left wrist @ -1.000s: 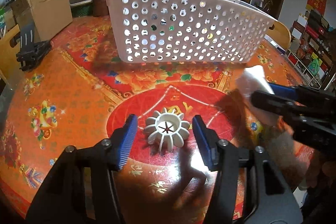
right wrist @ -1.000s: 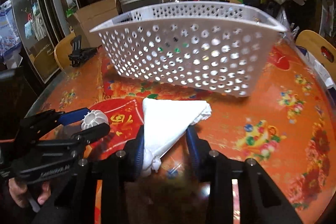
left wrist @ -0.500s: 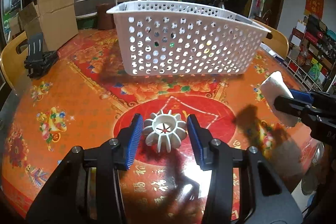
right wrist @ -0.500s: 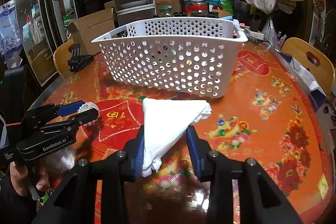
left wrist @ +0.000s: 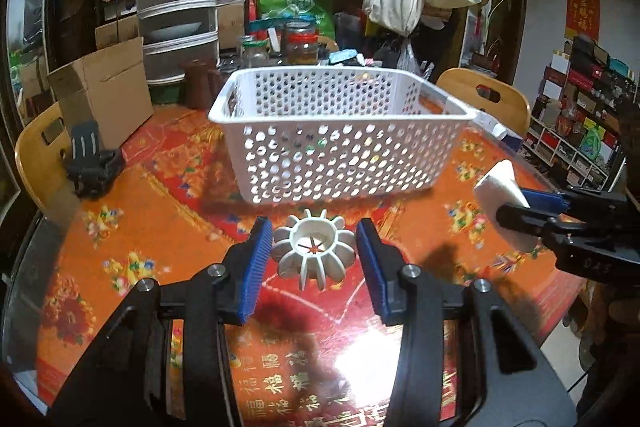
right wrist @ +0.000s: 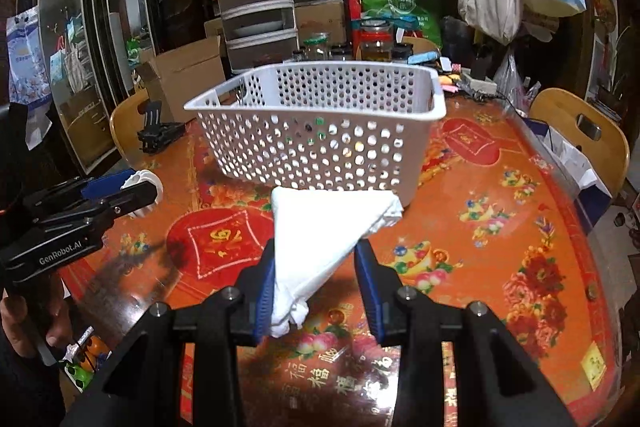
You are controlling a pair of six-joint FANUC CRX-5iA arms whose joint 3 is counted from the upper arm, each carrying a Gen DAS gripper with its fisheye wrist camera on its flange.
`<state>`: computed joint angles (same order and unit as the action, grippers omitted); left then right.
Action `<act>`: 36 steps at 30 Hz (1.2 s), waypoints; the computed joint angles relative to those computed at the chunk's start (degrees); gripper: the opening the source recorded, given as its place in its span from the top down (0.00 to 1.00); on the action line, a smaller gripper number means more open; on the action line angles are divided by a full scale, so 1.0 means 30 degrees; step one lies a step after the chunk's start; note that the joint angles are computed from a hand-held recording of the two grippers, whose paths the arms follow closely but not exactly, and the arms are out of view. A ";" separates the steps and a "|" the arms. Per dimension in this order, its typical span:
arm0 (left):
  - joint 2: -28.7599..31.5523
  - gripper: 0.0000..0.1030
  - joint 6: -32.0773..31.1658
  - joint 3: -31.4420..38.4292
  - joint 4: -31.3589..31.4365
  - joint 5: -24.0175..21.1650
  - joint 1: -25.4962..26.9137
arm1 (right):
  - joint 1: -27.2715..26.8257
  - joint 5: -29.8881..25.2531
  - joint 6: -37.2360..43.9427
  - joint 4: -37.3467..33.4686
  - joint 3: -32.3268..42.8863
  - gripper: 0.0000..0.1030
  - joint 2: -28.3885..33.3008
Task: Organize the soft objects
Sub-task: 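Carry both items into the basket and open both tools to release them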
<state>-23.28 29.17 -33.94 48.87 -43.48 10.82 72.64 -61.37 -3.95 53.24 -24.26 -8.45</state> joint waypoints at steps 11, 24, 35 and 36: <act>0.1713 0.60 0.1980 0.3912 -0.0742 -0.0877 -0.1053 | -0.1252 -0.0193 0.2908 -0.0358 0.1820 0.65 -0.0314; 0.7310 0.60 0.7189 1.2132 -0.4268 -0.2781 -0.2668 | -0.4332 0.0046 0.8462 -0.3483 0.6449 0.65 0.2187; 1.2522 0.60 1.1506 1.8475 -0.8036 -0.5421 -0.3984 | -0.7014 -0.0050 1.1531 -0.6955 1.0456 0.65 0.5346; 1.2798 0.60 1.1752 1.8724 -0.8243 -0.5553 -0.4025 | -0.7165 -0.0186 1.1690 -0.7169 1.0737 0.65 0.5607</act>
